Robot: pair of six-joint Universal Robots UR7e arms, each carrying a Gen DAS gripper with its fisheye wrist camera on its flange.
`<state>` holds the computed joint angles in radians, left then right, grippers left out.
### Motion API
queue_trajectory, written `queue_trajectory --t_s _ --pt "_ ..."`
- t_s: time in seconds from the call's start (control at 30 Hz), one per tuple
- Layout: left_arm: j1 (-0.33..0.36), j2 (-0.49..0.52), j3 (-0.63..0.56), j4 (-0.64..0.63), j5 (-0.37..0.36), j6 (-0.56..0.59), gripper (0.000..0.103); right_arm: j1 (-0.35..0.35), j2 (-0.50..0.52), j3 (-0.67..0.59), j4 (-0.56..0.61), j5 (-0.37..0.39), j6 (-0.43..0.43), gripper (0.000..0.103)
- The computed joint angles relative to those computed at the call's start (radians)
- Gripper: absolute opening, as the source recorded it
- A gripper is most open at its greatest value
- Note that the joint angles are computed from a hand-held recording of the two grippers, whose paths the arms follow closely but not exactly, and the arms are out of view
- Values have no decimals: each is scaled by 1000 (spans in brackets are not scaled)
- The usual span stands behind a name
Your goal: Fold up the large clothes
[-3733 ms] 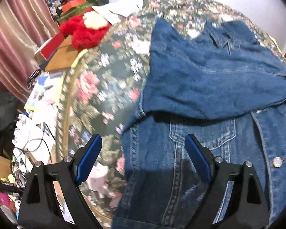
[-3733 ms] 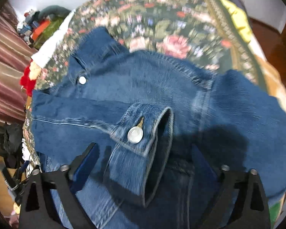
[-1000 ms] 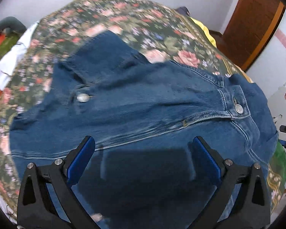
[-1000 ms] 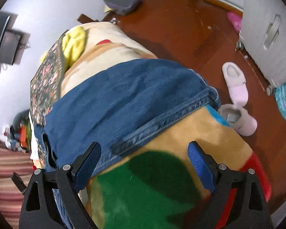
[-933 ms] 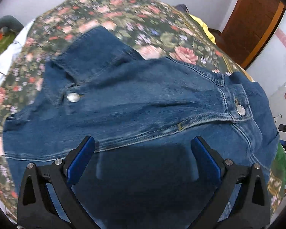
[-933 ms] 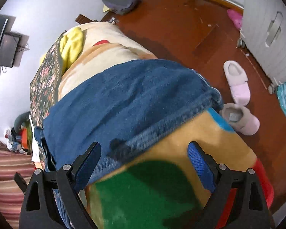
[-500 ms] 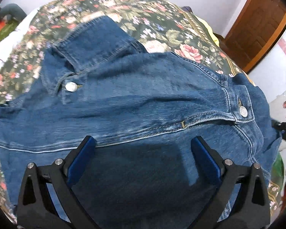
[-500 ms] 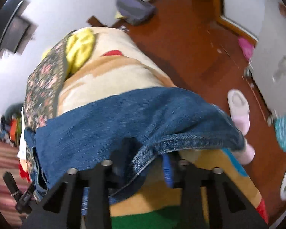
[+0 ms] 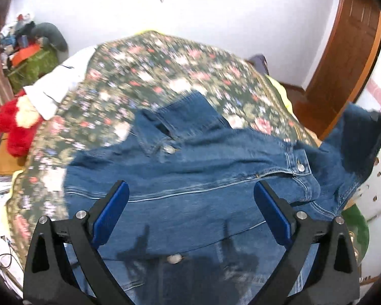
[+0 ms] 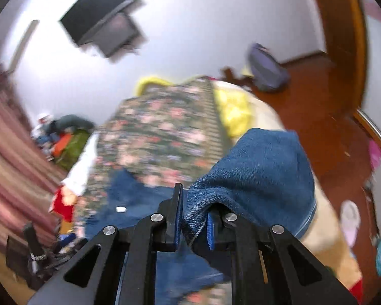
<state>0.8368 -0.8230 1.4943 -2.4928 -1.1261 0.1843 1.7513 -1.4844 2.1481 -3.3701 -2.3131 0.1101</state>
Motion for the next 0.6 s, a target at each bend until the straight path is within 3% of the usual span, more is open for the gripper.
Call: queue_trajectory --t_s 0.13,0.27,0.43,0.6 --pt "15 -57 39 -43 15 13 100 80 140 -134 47 74 -52 13" --pt "35 -108 81 -66 51 20 100 99 277 -235 139 149 -38 13" --pt "74 -153 115 -28 79 -9 100 66 419 -301 306 218 48 13" --pt "97 -169 134 16 103 -39 100 -5 455 -292 526 300 232 14"
